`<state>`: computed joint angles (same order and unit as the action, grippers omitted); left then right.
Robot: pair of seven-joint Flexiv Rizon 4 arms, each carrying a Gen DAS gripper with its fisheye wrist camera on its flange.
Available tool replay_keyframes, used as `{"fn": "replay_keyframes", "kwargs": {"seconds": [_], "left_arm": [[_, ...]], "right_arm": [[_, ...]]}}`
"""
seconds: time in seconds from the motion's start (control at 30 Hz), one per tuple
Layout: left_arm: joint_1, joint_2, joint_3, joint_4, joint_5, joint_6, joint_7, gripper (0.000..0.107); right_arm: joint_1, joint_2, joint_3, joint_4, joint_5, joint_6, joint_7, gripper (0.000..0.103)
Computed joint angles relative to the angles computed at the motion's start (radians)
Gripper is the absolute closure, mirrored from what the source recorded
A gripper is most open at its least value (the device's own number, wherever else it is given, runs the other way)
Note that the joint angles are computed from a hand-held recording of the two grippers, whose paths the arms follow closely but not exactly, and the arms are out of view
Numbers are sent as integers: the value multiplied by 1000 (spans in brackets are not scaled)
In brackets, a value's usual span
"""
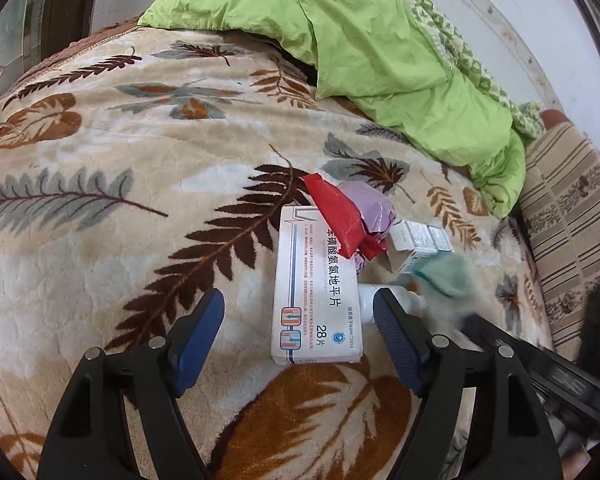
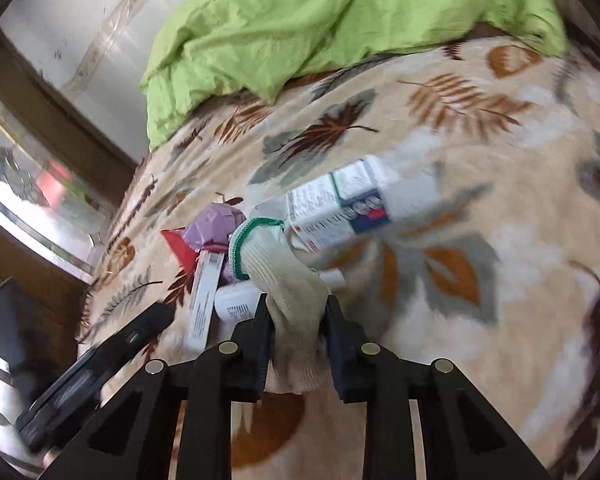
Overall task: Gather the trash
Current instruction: 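Grasp the white medicine box with left tool while right tool grasps white glove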
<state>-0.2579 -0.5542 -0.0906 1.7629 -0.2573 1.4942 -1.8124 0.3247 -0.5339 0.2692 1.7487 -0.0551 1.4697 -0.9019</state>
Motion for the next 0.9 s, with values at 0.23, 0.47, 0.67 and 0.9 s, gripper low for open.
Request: {"fn": "replay_keyframes", "kwargs": {"seconds": [0.23, 0.47, 0.67, 0.9], "left_arm": [[-26, -56, 34, -89, 19, -98, -24, 31], [11, -90, -15, -114, 28, -59, -2, 53], [-8, -70, -3, -97, 9, -66, 11, 56], [2, 29, -37, 45, 0, -11, 8, 56]], "right_arm": [[113, 137, -134, 216, -39, 140, 116, 77], [51, 127, -71, 220, -71, 163, 118, 77], [62, 115, -78, 209, -90, 164, 123, 77], [169, 147, -195, 258, -117, 226, 170, 77]]}}
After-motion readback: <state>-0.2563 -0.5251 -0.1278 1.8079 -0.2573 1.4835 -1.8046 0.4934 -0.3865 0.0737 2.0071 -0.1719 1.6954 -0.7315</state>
